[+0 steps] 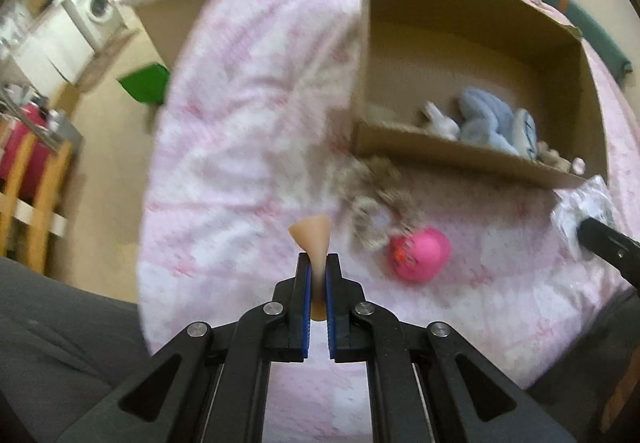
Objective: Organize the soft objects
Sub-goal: 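Carry the plastic bag and peach sponge down into the box with both tools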
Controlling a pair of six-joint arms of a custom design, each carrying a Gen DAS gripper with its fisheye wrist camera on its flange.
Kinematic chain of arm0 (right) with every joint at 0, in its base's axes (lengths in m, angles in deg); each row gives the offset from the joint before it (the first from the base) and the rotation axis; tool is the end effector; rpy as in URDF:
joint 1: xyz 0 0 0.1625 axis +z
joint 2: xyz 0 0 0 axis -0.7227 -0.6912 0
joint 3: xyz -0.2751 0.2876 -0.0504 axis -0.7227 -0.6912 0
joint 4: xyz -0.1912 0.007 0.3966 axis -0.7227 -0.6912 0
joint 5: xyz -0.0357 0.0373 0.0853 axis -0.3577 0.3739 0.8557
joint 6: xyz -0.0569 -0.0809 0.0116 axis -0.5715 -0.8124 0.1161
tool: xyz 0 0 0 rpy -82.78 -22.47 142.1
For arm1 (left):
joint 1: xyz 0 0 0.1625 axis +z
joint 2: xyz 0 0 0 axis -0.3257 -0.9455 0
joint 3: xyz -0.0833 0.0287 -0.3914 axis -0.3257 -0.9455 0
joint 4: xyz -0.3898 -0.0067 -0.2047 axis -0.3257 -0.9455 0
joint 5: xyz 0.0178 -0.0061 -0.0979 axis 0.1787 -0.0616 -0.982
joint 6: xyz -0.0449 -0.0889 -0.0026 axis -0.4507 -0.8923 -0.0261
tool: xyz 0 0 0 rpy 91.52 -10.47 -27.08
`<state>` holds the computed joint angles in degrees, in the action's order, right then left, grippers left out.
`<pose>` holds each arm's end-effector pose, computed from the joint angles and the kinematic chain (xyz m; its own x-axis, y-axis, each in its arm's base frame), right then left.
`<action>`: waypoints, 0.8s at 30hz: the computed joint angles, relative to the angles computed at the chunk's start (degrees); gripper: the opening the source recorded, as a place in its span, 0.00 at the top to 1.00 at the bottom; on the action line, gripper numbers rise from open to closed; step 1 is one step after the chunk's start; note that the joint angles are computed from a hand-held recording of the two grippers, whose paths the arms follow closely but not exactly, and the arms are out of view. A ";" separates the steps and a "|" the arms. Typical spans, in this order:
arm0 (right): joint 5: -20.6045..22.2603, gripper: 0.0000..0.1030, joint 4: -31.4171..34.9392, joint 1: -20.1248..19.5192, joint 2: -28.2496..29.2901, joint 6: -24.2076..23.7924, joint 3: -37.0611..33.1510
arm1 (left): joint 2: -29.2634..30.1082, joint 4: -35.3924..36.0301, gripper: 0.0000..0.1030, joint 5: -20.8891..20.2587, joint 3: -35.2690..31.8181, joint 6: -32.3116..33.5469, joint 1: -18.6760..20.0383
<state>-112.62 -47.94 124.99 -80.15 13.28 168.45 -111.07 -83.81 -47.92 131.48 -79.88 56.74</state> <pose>-0.0116 -0.6544 0.3591 -0.8530 -0.4081 0.3253 -0.4706 0.8710 -0.1414 -0.3824 -0.5609 -0.0456 -0.6224 -0.3434 -0.7033 0.0827 0.8647 -0.4954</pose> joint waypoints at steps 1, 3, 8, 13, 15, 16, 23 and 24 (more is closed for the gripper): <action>-0.30 0.76 -0.21 0.05 0.06 0.04 0.05 | -0.10 0.28 0.94 0.55 -0.10 -0.31 -0.08; -0.60 0.76 -0.22 0.07 0.05 0.13 0.08 | -0.53 0.30 0.94 1.67 -0.22 -0.83 -0.24; 0.72 0.76 -0.63 -0.11 -0.14 -0.38 0.25 | -0.78 -1.07 0.94 4.64 -1.64 2.12 -0.67; 4.31 0.76 -1.77 -0.40 -1.18 -1.52 0.98 | -0.23 -3.67 0.94 9.12 -3.05 7.48 -1.50; 6.12 0.76 -2.33 -0.57 -1.94 -2.21 1.45 | -0.08 -5.98 0.94 10.39 -3.24 10.22 -1.67; 7.06 0.76 -2.86 -0.68 -2.31 -2.48 1.73 | 0.03 -6.90 0.94 11.00 -3.45 11.42 -1.76; 12.45 0.76 -4.97 -0.81 -4.62 -2.74 1.37 | 0.37 -13.98 0.94 12.59 -4.99 17.84 -1.59; 13.03 0.76 -5.10 -0.87 -4.64 -2.57 0.92 | 0.53 -14.64 0.94 12.68 -5.41 18.55 -1.53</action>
<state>-99.59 -53.04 124.12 -84.79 10.70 169.37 -110.54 -98.46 -35.24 126.07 -61.33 55.21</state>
